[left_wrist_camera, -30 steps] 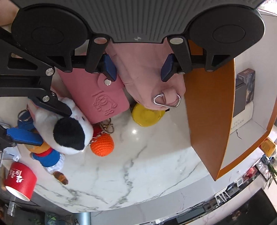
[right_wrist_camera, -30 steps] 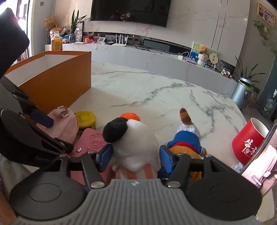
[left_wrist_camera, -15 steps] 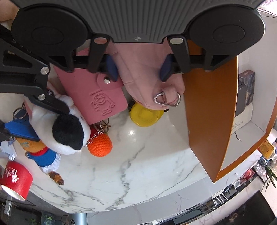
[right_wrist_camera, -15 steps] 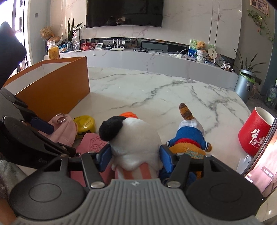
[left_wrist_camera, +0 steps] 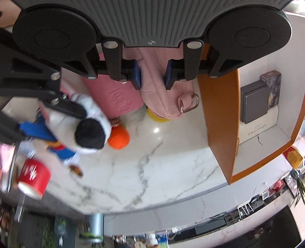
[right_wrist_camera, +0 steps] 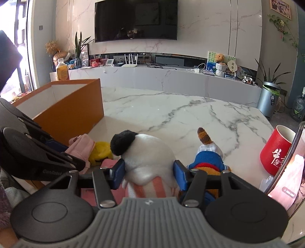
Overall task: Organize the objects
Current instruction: 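Grasp the pink carabiner pouch with the left tool while the right tool grasps the white-black plush, then carry the pink pouch with the left tool while the right tool carries the plush toward the orange box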
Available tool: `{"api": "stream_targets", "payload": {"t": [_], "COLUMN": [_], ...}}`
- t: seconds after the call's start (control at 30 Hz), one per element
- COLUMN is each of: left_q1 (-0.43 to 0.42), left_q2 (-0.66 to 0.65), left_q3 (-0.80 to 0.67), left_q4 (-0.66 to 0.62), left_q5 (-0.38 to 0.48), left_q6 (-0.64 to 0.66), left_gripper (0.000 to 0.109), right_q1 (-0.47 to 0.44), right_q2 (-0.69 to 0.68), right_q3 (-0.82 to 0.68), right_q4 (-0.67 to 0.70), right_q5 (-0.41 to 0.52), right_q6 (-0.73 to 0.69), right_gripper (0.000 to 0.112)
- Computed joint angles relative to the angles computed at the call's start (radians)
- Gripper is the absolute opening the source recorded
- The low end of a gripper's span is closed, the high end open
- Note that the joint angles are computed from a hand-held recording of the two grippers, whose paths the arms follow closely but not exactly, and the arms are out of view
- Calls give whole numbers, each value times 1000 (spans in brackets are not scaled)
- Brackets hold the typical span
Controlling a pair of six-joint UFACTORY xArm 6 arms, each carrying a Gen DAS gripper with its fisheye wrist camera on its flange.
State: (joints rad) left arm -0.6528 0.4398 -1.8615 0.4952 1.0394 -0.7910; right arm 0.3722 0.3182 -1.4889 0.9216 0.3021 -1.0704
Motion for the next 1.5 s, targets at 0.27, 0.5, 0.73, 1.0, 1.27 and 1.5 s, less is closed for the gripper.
{"api": "stream_targets", "payload": {"t": [0.27, 0.5, 0.73, 1.0, 1.27, 1.5], "left_q1": [22, 56, 117, 220, 341, 351], "left_q2": [-178, -338, -503, -653, -677, -614], "left_q3": [189, 356, 516, 689, 849, 902], "left_q4": [8, 33, 106, 136, -248, -854], "left_q5": [-239, -409, -511, -548, -711, -839], "left_q6": [-98, -169, -277, -342, -69, 374], "left_gripper": [30, 30, 30, 30, 30, 30], "right_q1": [32, 65, 150, 238, 247, 229], "right_q2": [-98, -173, -202, -155, -29, 73], "right_q3": [60, 84, 52, -48, -195, -324], "right_q4": [70, 35, 26, -16, -262, -454], "right_q5": [-69, -81, -119, -66, 147, 262], "right_q6": [-58, 1, -73, -44, 411, 812], "right_gripper": [53, 52, 51, 51, 51, 51]}}
